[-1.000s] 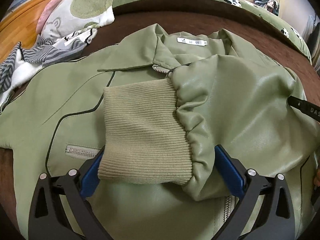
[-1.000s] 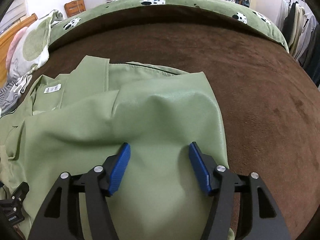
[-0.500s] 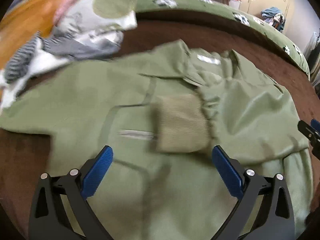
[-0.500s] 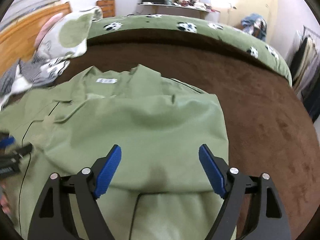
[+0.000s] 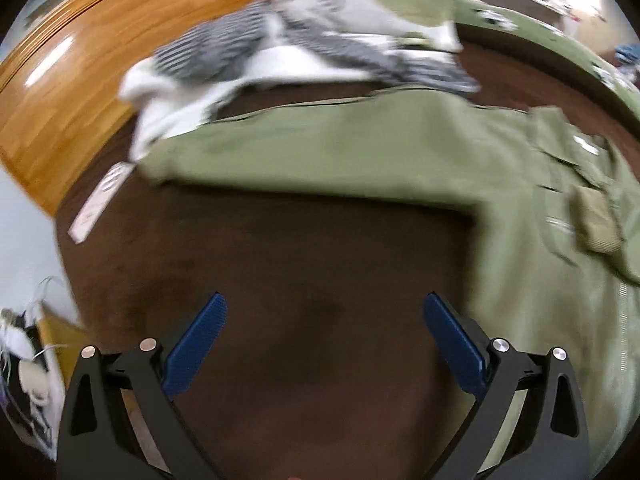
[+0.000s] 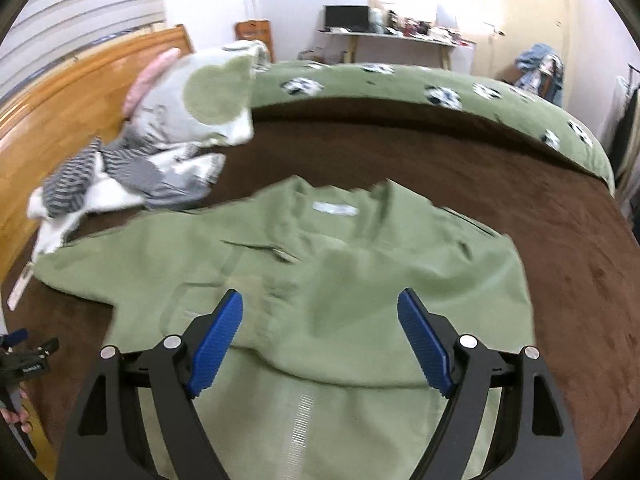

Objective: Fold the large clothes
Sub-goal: 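Release the cuff and move the right gripper away from the jacket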

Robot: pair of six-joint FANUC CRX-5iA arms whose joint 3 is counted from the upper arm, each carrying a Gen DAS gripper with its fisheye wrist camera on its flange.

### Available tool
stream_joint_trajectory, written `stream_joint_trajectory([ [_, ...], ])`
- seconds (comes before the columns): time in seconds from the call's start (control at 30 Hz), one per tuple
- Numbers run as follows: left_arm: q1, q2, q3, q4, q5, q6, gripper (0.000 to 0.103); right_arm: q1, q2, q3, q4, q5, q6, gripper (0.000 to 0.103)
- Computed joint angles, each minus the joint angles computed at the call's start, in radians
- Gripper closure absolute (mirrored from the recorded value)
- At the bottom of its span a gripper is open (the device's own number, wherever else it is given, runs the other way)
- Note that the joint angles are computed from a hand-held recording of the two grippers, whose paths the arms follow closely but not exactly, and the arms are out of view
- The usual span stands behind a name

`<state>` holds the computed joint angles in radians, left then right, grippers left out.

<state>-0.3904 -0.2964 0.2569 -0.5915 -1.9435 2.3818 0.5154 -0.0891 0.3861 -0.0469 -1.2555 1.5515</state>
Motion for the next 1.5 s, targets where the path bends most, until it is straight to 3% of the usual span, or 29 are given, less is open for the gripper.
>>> stream_joint_trajectory([
  [0.17, 0.148, -0.117, -0.081, -0.002, -0.025, -0.076, 0.006, 0.124, 0.010, 0.019, 0.056, 0.018, -0.061, 0.023],
  [0.3, 0.315, -0.192, -0.137, 0.036, 0.007, -0.153, 0.006, 0.214, 0.033, 0.033, 0.088, 0.023, -0.099, 0.024],
  [0.53, 0.489, -0.246, -0.159, 0.045, 0.060, -0.254, 0.006, 0.331, 0.075, 0.014, 0.155, 0.059, -0.144, 0.024],
  [0.6, 0.606, -0.277, -0.187, 0.111, 0.124, -0.304, 0.006, 0.371, 0.080, -0.022, 0.206, 0.088, -0.151, 0.023],
  [0.77, 0.814, -0.323, -0.254, 0.210, 0.249, -0.381, 0.006, 0.390, 0.110, -0.041, 0.166, 0.106, -0.144, 0.022],
  [0.9, 1.075, -0.362, -0.356, 0.414, 0.360, -0.482, 0.008, 0.392, 0.136, -0.064, 0.149, 0.127, -0.129, 0.022],
  [1.07, 1.279, -0.401, -0.494, 0.626, 0.489, -0.547, 0.011, 0.388, 0.151, -0.096, 0.145, 0.166, -0.117, 0.022],
  [1.17, 1.309, -0.389, -0.545, 0.682, 0.539, -0.541, 0.011, 0.379, 0.164, -0.111, 0.144, 0.188, -0.108, 0.022],
  [1.37, 1.257, -0.341, -0.542, 0.640, 0.609, -0.470, 0.010, 0.353, 0.197, -0.121, 0.136, 0.202, -0.105, 0.022],
  [1.43, 1.242, -0.336, -0.537, 0.626, 0.621, -0.462, 0.018, 0.345, 0.208, -0.118, 0.121, 0.192, -0.100, 0.022],
  [1.5, 1.219, -0.348, -0.538, 0.605, 0.640, -0.430, 0.046, 0.343, 0.212, -0.122, 0.115, 0.189, -0.101, 0.021],
])
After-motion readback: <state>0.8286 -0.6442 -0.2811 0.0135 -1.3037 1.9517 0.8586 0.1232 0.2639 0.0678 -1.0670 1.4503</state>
